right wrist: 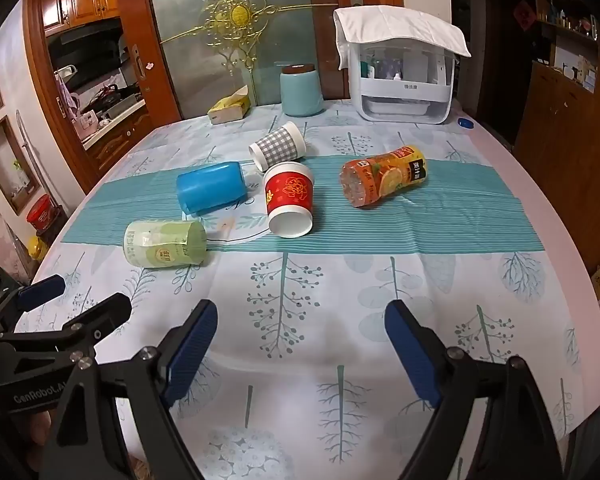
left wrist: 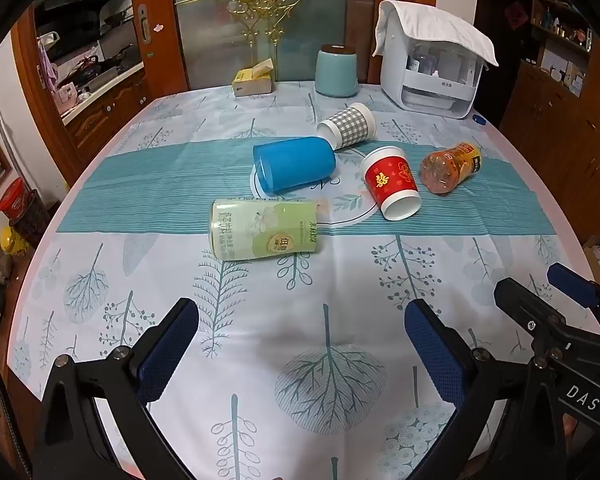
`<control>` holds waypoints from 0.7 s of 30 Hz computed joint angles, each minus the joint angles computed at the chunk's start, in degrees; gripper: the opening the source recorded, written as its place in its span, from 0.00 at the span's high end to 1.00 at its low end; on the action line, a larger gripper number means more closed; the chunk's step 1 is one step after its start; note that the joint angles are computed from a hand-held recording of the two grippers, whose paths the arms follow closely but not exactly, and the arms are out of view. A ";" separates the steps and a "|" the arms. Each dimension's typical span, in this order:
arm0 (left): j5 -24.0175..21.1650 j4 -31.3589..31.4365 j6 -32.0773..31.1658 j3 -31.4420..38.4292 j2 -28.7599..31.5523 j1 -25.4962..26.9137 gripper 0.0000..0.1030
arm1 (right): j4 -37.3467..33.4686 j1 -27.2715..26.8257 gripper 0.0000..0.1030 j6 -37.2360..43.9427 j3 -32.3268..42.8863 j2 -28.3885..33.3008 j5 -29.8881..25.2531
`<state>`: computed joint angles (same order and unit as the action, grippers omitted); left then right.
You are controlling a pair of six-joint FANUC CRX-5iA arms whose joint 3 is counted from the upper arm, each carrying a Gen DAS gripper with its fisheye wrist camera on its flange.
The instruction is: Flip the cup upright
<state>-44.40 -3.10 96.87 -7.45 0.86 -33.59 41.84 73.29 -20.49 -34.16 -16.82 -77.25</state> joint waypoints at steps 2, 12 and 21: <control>1.05 -1.87 1.10 -0.21 -0.39 -0.56 0.01 | 1.21 0.16 0.16 -1.28 -0.83 -0.42 0.42; 0.00 -0.71 0.42 0.70 0.59 -0.36 0.01 | 0.74 -0.14 0.16 -0.10 -0.25 0.06 0.02; 0.32 0.36 -0.23 0.33 0.60 0.11 0.01 | 0.59 0.03 0.16 -0.38 -0.28 0.27 0.09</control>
<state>-44.08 -2.74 96.64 -7.12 1.45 -33.49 42.42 73.32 -20.87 -34.44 -16.56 -77.15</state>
